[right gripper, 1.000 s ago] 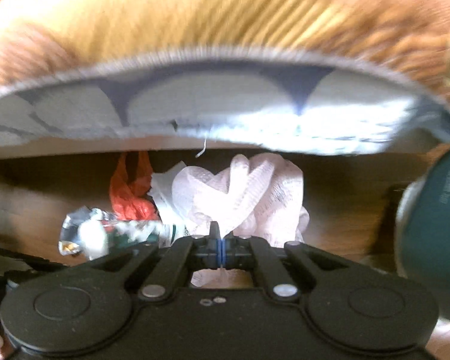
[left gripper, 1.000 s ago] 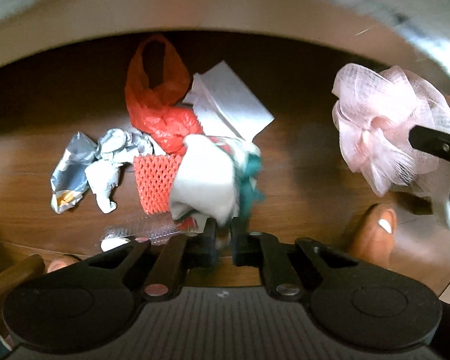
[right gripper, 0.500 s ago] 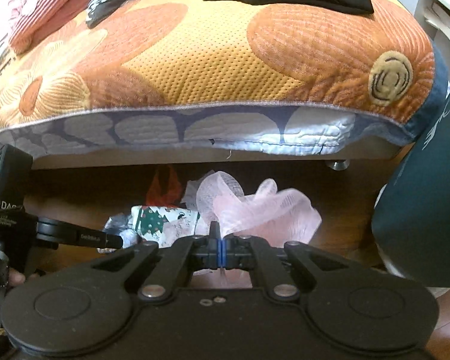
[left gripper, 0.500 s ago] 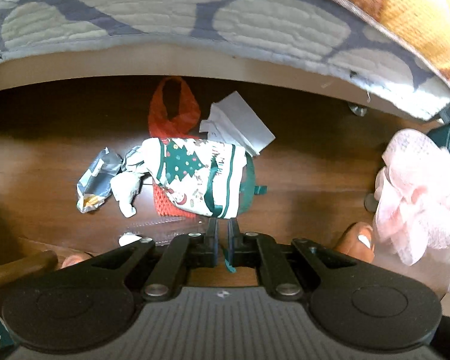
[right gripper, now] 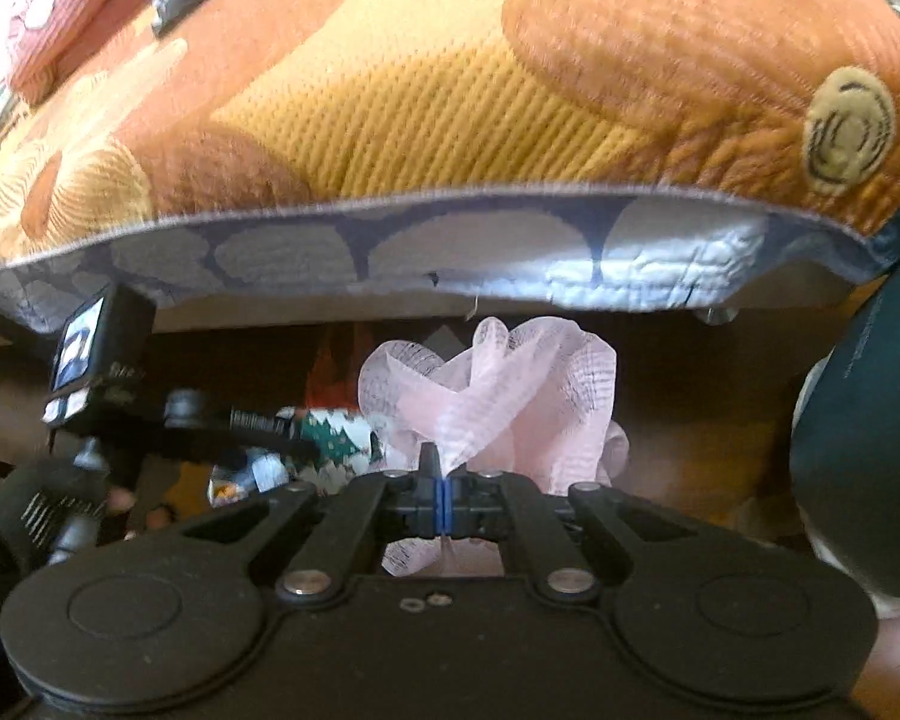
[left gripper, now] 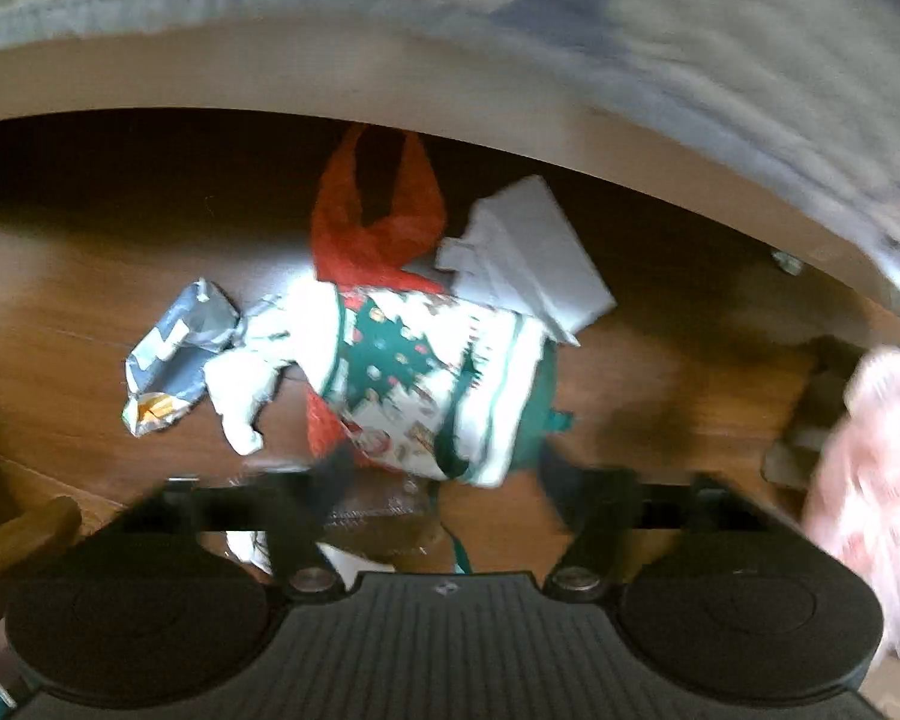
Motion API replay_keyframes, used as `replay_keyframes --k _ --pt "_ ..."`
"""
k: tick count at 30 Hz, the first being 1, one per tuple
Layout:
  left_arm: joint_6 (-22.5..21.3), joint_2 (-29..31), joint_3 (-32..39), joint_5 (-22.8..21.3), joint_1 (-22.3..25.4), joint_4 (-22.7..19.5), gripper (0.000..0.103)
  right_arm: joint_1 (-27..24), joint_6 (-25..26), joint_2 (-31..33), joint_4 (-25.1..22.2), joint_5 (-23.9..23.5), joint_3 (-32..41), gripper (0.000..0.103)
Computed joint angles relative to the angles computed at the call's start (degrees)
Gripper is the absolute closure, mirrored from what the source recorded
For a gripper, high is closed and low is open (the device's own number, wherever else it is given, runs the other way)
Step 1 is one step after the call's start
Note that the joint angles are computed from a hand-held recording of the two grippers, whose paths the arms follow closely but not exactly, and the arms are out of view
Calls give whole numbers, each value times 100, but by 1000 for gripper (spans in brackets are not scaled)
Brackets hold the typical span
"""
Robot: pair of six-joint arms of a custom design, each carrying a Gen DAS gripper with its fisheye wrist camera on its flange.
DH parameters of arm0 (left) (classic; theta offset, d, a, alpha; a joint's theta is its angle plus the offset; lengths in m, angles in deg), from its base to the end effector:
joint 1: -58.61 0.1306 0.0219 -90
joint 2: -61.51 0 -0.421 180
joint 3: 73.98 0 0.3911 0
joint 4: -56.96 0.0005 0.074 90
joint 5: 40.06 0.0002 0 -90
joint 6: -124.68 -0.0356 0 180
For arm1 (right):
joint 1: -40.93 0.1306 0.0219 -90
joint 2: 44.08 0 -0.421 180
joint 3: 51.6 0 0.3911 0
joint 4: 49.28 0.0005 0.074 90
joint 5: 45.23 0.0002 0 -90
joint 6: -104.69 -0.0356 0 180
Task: Collect trash
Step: 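Grasp the Christmas-print paper bag with the left tool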
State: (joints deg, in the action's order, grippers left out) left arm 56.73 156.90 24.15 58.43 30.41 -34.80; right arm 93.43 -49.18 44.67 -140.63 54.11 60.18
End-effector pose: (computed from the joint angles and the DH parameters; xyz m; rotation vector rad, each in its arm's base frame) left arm 0.3972 -0.2195 0.4592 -0.1675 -3.0819 0.2186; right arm 0.2563 0.3237 0.6030 0.3194 2.7683 0.3334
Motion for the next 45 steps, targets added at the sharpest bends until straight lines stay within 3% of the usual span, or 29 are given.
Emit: replay_keyframes --k 11,20,23,25,29,33,45 --pt "143 434 -333 -35 -15 404 28 -45 80 151 102 -459 -24 102" --pt "-86 522 -638 -88 15 695 30 -48 112 299 149 -655 51 102" --pt "-146 556 -718 -45 25 750 49 -68 149 294 122 -702 20 102" --pt "-178 583 -749 14 39 750 71 -99 191 299 130 -730 -6 102" --pt "-239 602 -772 17 51 710 94 -88 239 313 123 -701 -15 102" --pt "-362 524 -799 9 -21 756 98 -59 205 330 78 -670 25 102" --pt "-600 403 -597 -339 -179 670 99 -55 237 308 112 -569 38 102"
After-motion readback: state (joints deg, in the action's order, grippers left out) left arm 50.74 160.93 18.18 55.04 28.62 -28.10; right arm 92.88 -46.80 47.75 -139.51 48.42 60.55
